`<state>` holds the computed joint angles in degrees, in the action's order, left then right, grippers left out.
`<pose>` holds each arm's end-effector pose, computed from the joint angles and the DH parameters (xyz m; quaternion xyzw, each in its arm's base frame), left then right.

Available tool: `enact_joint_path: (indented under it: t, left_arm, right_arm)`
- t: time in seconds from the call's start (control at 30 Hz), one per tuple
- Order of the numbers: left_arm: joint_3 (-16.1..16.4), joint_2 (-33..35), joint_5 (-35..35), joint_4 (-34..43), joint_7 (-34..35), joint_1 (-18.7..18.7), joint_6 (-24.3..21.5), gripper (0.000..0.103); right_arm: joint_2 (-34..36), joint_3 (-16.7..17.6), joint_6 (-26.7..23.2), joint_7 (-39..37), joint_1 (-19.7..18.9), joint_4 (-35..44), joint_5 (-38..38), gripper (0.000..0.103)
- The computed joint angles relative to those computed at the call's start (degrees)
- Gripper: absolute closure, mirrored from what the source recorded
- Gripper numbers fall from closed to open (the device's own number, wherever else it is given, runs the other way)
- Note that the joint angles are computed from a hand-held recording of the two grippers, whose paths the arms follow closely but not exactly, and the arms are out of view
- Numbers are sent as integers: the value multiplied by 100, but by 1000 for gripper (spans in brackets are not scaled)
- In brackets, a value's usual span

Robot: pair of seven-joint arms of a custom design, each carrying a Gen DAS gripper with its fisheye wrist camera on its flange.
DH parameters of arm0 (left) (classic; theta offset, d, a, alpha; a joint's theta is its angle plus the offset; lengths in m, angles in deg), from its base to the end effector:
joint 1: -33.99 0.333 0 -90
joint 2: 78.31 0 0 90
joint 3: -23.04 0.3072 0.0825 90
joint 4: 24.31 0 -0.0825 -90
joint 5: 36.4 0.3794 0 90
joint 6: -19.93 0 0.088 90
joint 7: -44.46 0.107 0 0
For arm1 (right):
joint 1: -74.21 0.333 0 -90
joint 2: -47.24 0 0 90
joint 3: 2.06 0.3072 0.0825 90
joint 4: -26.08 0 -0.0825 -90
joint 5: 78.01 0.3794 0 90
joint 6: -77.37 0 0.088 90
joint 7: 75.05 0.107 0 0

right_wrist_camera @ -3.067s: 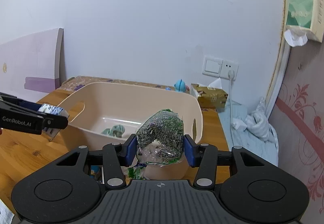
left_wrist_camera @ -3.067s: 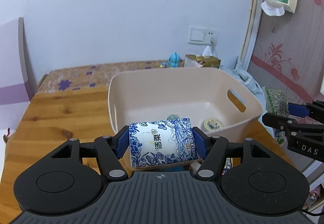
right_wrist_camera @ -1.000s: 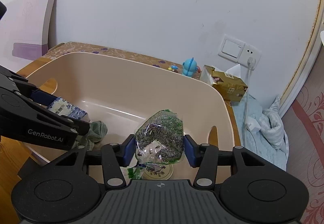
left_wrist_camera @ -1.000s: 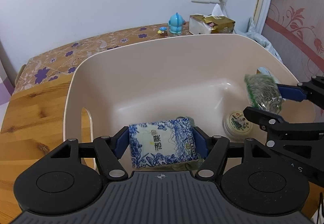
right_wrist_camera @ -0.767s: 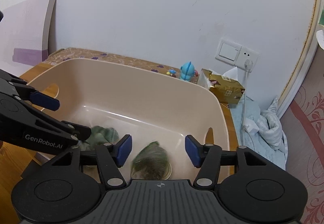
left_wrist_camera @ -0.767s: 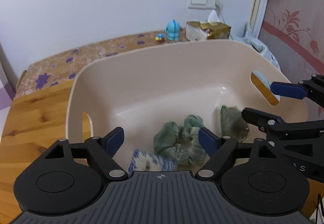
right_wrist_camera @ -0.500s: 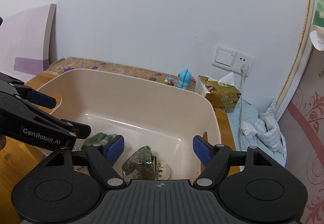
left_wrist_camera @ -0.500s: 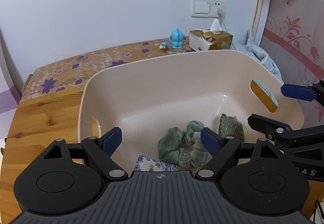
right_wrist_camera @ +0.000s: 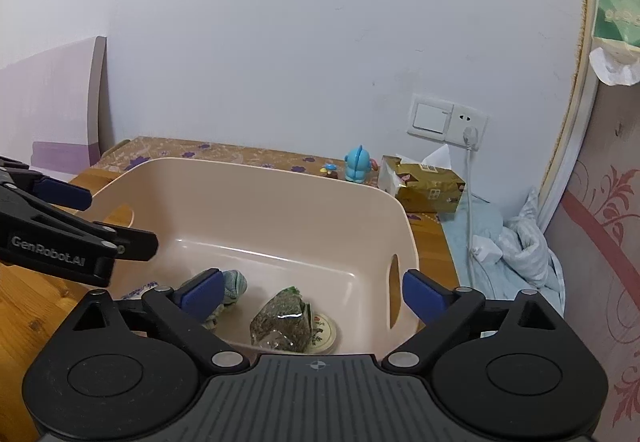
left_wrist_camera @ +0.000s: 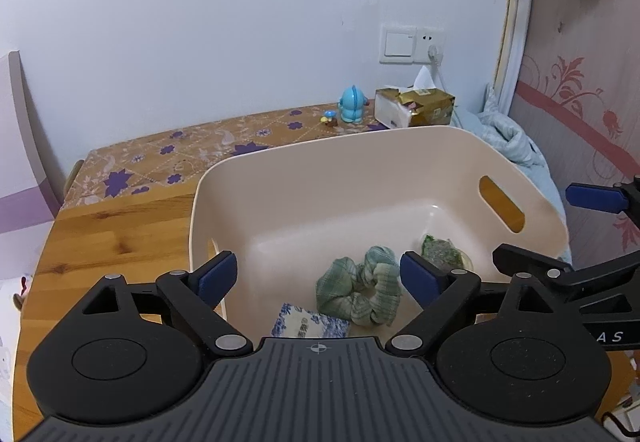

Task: Organize objects
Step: 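Lift both items over the bin and open both tools to release them inside, then withdraw both tools from the bin toward the remaining boxes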

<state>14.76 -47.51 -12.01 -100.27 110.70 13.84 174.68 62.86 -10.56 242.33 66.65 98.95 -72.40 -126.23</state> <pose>0.6682 -0.3448 0.5191 -0.5254 0.7378 -0.3387 0.2549 0.6304 0.2392 0.5104 -0.6593 0.5798 -0.3498 0.3267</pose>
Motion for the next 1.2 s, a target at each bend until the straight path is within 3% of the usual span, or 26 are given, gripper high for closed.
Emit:
enact_joint_path:
  t: [0.5,0.8,1.2]
  left_arm:
    - [64,-860,439,-1280,-542,29,476,13]
    - [-112,-1204,350,-1905,-583,265,598,13]
    - [-193,-1202,101,-2298,-521,369,475,13]
  right_arm:
    - [-624,295,57,689,-280,-866,-520,0]
    - [-790,548,12,704,-445,-1182,-550,0]
    - [-618,656,-164,92,-416,-1309,277,0]
